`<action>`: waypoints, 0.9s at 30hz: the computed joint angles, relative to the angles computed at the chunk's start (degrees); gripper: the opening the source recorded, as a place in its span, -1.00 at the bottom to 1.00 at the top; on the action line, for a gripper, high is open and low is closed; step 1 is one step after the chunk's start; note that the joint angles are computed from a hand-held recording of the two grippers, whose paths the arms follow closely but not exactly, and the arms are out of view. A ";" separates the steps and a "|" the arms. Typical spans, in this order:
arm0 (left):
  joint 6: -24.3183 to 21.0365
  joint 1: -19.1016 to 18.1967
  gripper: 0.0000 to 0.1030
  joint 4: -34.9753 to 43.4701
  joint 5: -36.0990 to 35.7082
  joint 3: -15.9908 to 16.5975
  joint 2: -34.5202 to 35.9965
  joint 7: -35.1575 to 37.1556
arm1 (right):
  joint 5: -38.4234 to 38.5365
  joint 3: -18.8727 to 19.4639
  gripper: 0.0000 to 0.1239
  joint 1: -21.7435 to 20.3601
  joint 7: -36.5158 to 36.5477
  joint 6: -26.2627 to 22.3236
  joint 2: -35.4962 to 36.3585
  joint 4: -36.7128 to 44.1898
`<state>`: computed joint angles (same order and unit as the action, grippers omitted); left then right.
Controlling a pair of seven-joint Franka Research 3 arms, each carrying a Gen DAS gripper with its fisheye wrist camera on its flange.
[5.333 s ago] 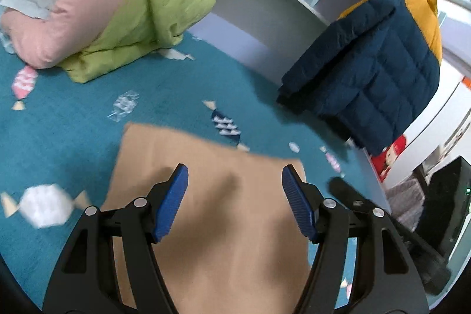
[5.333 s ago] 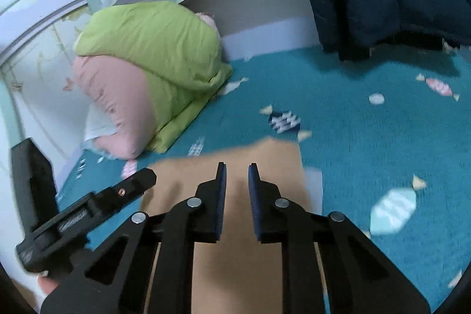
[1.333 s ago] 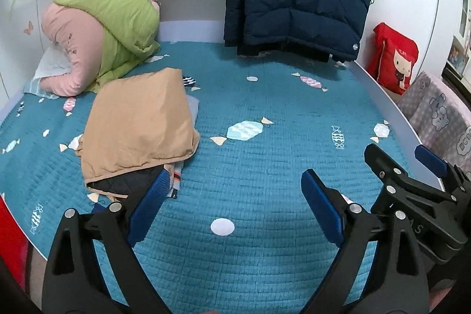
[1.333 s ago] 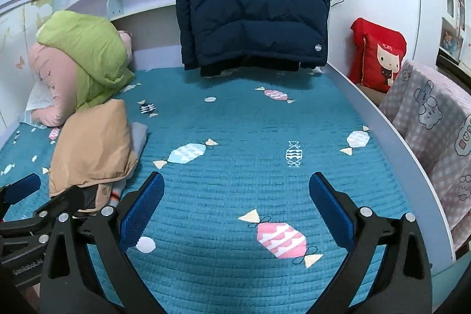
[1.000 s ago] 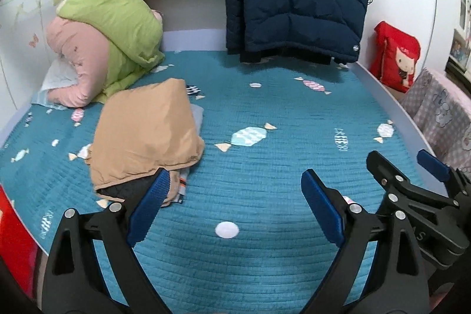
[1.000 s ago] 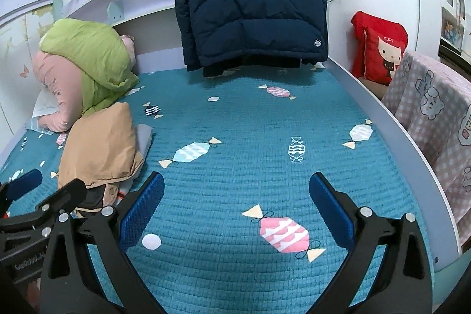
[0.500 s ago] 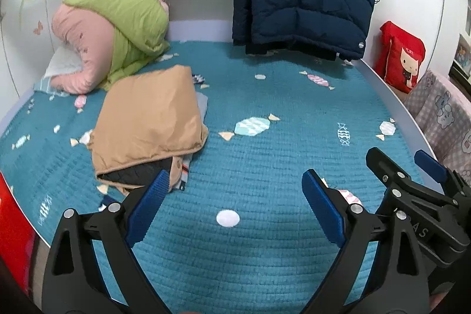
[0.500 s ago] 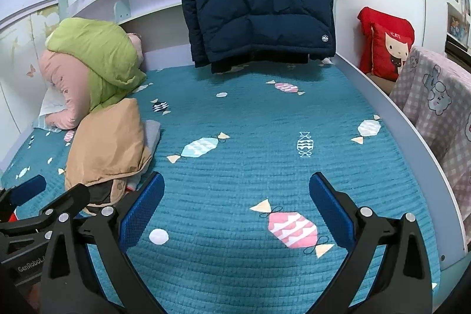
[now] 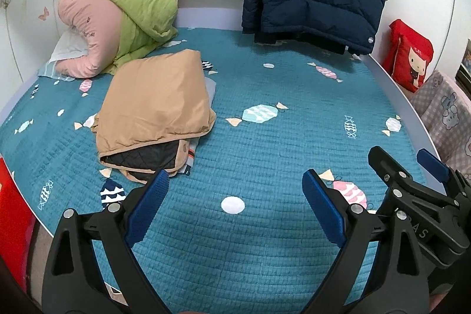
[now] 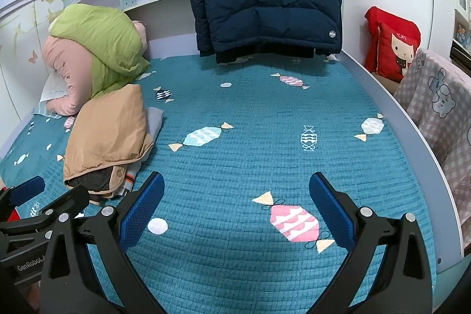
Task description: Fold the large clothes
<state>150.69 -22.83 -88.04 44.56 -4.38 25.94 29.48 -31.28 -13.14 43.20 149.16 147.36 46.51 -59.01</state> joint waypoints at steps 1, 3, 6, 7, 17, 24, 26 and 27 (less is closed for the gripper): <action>-0.36 -0.30 0.79 0.21 0.43 0.26 0.05 -0.40 | 0.13 0.11 0.54 -0.10 -0.09 0.10 0.02 0.03; -0.75 -0.50 0.79 0.49 0.93 0.40 0.13 -0.64 | 0.16 0.02 0.54 -0.09 -0.13 0.01 0.13 0.22; -0.69 -0.39 0.79 0.43 0.97 0.29 0.07 -0.85 | 0.07 -0.13 0.54 -0.11 -0.11 0.45 0.12 0.11; -0.71 -0.31 0.79 0.44 0.97 0.25 0.08 -0.69 | -0.02 -0.25 0.54 -0.02 0.00 0.49 0.11 0.08; -1.79 -0.39 0.79 0.13 0.95 -0.11 -0.27 -0.74 | 0.36 -0.07 0.54 0.05 0.06 0.39 -0.83 -1.47; -2.36 -0.57 0.79 0.24 0.78 -0.36 -0.15 -0.65 | 0.28 0.30 0.54 -0.18 -0.35 -0.44 -0.94 -1.53; -2.19 -0.28 0.79 0.18 0.17 -0.56 -0.09 -0.33 | 0.36 0.50 0.54 -0.33 -0.64 -0.43 -0.92 -1.51; -2.10 -0.21 0.79 0.16 0.01 -0.57 -0.07 -0.24 | 0.34 0.49 0.54 -0.30 -0.65 -0.43 -0.94 -1.56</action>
<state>148.59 -23.04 -87.88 44.57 -4.95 25.87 29.24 -30.94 -12.65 42.90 148.52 146.93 45.57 -60.58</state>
